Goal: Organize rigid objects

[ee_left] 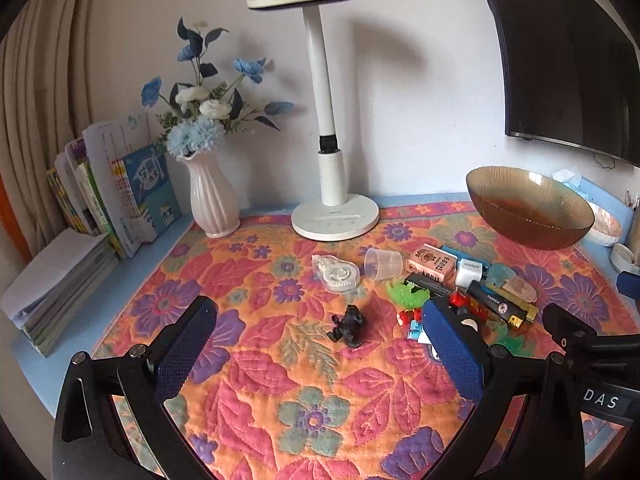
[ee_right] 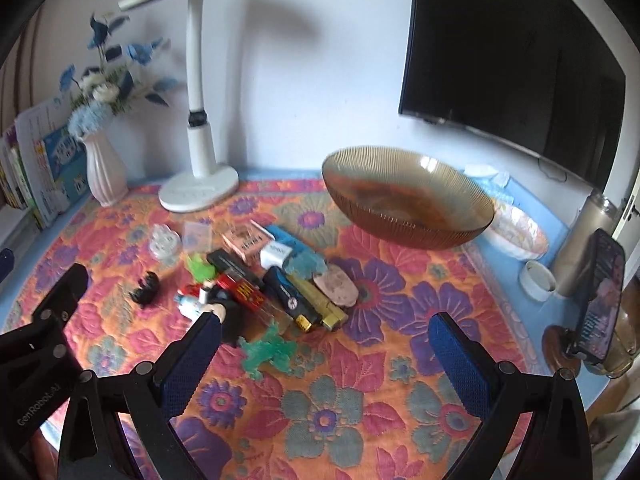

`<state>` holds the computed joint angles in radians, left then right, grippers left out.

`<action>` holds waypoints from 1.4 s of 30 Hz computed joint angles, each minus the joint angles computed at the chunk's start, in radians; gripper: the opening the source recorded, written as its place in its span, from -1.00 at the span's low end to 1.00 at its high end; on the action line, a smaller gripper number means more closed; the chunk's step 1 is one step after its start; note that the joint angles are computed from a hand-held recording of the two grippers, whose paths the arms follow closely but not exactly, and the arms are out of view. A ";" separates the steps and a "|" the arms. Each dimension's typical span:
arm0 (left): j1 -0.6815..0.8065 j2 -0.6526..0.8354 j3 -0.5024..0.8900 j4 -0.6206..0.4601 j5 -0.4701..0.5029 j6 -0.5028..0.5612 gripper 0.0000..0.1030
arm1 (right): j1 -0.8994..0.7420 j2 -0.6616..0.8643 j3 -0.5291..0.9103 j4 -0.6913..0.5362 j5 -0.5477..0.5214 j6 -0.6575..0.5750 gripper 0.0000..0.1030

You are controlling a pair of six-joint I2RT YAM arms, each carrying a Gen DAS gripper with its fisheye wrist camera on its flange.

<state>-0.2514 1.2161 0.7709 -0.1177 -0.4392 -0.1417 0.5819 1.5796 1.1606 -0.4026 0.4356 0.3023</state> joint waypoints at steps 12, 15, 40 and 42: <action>0.105 -0.011 -0.018 -0.044 0.129 -0.045 0.99 | -0.033 0.014 -0.006 -0.018 -0.079 0.051 1.00; 0.071 -0.093 -0.019 -0.101 0.068 -0.035 0.99 | 0.016 -0.050 -0.014 -0.042 -0.021 0.060 1.00; 0.427 -0.304 0.073 -0.344 0.399 0.138 0.99 | 0.026 -0.293 -0.051 -0.130 -0.008 0.058 1.00; 0.403 -0.228 0.077 -0.323 0.426 0.161 0.99 | -0.014 -0.269 -0.062 -0.102 -0.059 0.014 1.00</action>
<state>0.1520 0.9876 0.8480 -0.4412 -0.0129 0.0191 0.5680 1.3110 1.0987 -0.5050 0.3765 0.3165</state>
